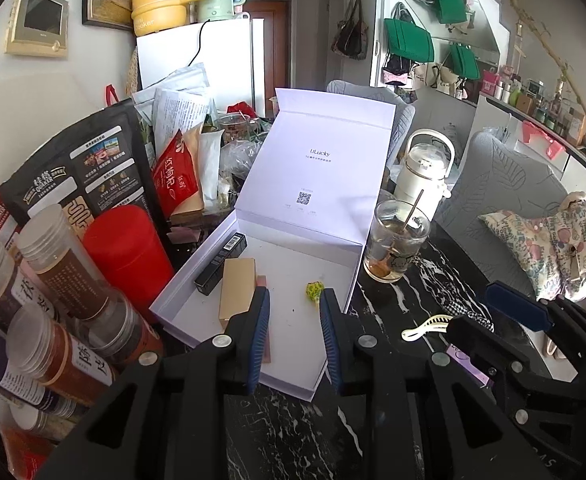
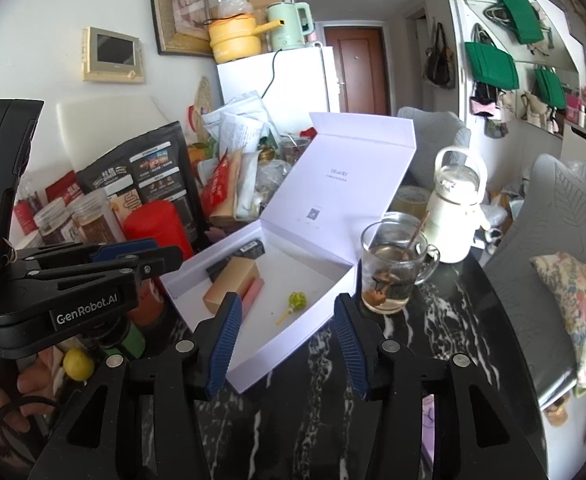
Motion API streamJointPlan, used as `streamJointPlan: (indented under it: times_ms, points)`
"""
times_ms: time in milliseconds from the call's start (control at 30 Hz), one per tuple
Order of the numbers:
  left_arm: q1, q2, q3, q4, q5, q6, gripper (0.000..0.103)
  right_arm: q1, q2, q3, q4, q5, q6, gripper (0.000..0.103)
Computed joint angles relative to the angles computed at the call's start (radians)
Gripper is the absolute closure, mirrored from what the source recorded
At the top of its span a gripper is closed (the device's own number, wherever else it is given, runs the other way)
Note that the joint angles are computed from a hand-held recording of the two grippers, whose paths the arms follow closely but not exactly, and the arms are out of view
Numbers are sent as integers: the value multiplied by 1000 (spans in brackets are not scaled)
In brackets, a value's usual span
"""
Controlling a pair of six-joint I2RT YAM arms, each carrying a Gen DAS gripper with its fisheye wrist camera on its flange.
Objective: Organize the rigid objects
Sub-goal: 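Withdraw right tool from the white box back over the table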
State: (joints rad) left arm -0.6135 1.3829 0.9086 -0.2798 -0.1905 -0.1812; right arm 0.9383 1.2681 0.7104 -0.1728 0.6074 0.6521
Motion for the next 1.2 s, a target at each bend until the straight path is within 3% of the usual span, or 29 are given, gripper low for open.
streamJointPlan:
  times_ms: [233, 467, 533, 567, 600, 633, 900, 1200]
  points:
    - [-54, -69, -42, -54, -43, -36, 77, 94, -78, -28, -74, 82, 54, 44]
    - [-99, -85, -78, -109, -68, -83, 73, 198, -105, -29, -206, 176, 150, 25]
    - [-114, -89, -95, -111, -91, -94, 60, 226, -113, -34, -255, 199, 195, 24]
    - [-126, -91, -107, -111, -107, -104, 40, 234, -115, -36, -274, 205, 215, 24]
    - [-135, -93, -115, -110, -114, -108, 12, 244, -121, -39, -299, 212, 242, 23]
    - [-139, -96, -123, -105, -114, -107, 0, 255, -131, -46, -323, 219, 268, 23]
    - [-242, -122, -162, -108, -164, -145, 0, 356, -193, -77, -530, 277, 496, 23]
    - [-321, -139, -211, -79, -141, -193, 0, 478, -201, -83, -718, 309, 743, 23]
